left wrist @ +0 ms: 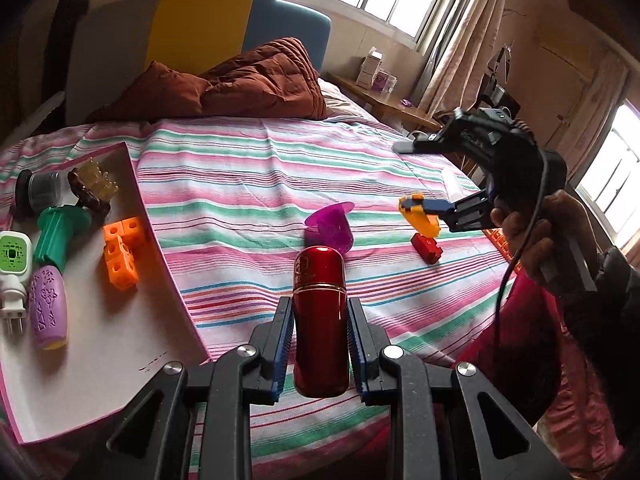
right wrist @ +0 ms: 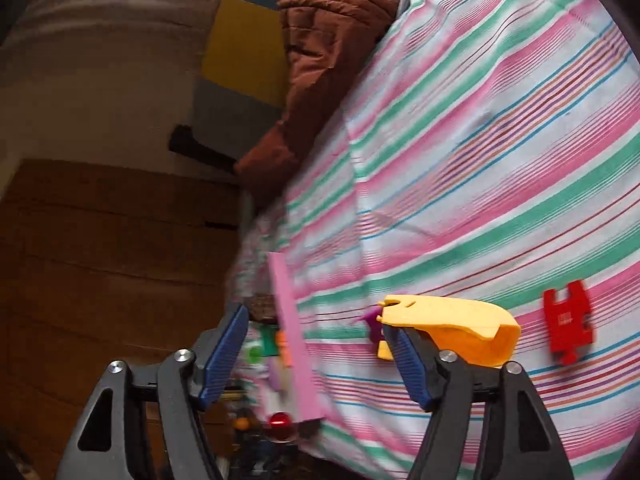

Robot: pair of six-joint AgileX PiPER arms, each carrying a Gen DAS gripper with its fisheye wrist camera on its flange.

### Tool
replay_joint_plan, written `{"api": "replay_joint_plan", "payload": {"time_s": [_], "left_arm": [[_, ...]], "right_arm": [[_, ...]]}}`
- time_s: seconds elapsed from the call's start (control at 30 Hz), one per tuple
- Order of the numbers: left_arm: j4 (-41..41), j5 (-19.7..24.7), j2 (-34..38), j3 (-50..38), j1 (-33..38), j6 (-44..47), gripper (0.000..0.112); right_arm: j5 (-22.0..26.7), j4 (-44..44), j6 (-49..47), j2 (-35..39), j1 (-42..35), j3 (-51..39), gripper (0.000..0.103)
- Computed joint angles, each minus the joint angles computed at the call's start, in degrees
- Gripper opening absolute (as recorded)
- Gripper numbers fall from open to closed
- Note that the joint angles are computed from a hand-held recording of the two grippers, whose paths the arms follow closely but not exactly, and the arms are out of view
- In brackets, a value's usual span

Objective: Organize rigid objects
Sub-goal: 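Lift the red cylinder with the left gripper while the right gripper holds the yellow piece beside it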

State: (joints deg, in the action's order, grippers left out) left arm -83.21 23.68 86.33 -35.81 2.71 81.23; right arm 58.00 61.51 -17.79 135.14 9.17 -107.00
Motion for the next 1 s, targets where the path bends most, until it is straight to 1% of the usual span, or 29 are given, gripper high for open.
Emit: {"api": "replay_joint_plan", "payload": {"time_s": [0.03,0.07,0.1,0.13,0.2,0.3,0.43,0.53,0.67,0.73,0.83,0.87,0.9,0.97,1.0], "left_arm": [[-0.3,-0.1,-0.1,0.0,-0.1,0.5,0.026],[-0.4,-0.4,-0.2,0.0,-0.4,0.6,0.026],[-0.2,-0.5,-0.2,-0.3,-0.5,0.4,0.026],[0.0,-0.2,0.1,-0.7,-0.6,0.1,0.026],[0.2,-0.2,1.0,-1.8,-1.4,-0.1,0.026],[1.3,0.0,3.5,-5.1,-3.3,-1.6,0.026],[2.2,0.8,7.2,-10.1,-7.0,-3.6,0.026],[5.3,1.5,10.6,-14.3,-9.2,-8.0,0.026],[8.9,1.0,14.6,-18.5,-11.4,-13.2,0.026],[11.0,1.3,16.6,-20.5,-11.8,-17.1,0.026],[13.5,1.0,19.0,-23.4,-12.1,-22.3,0.026],[13.8,1.3,19.6,-24.2,-12.0,-23.4,0.026],[14.2,0.5,19.6,-24.4,-12.3,-24.0,0.026],[14.4,-0.7,19.1,-23.9,-12.2,-24.0,0.026],[14.2,-0.5,18.8,-23.6,-11.8,-23.9,0.026]], "right_arm": [[-0.9,-0.3,-0.6,0.5,0.5,0.8,0.075],[0.4,1.6,1.1,1.9,0.2,-0.8,0.075],[3.4,5.9,0.9,3.7,-0.9,-2.3,0.075],[4.2,11.6,-1.5,4.9,-1.2,-1.5,0.075],[3.4,19.6,-8.4,4.7,-0.9,2.7,0.075],[5.1,24.9,-10.1,5.8,-0.4,3.6,0.075],[7.3,28.8,-13.1,5.1,0.1,6.2,0.077],[8.5,29.6,-14.4,4.1,0.4,7.8,0.078],[10.1,31.6,-15.8,4.3,0.7,8.6,0.078],[9.0,33.1,-17.5,2.8,0.6,11.0,0.080],[10.9,35.4,-17.4,3.2,0.5,11.6,0.081],[10.0,34.9,-17.9,2.4,0.7,12.1,0.081],[9.2,34.4,-18.8,1.6,0.6,12.6,0.081],[10.9,36.4,-18.5,2.9,-0.5,11.7,0.082],[9.6,36.5,-18.1,3.1,-0.8,10.9,0.084]]}}
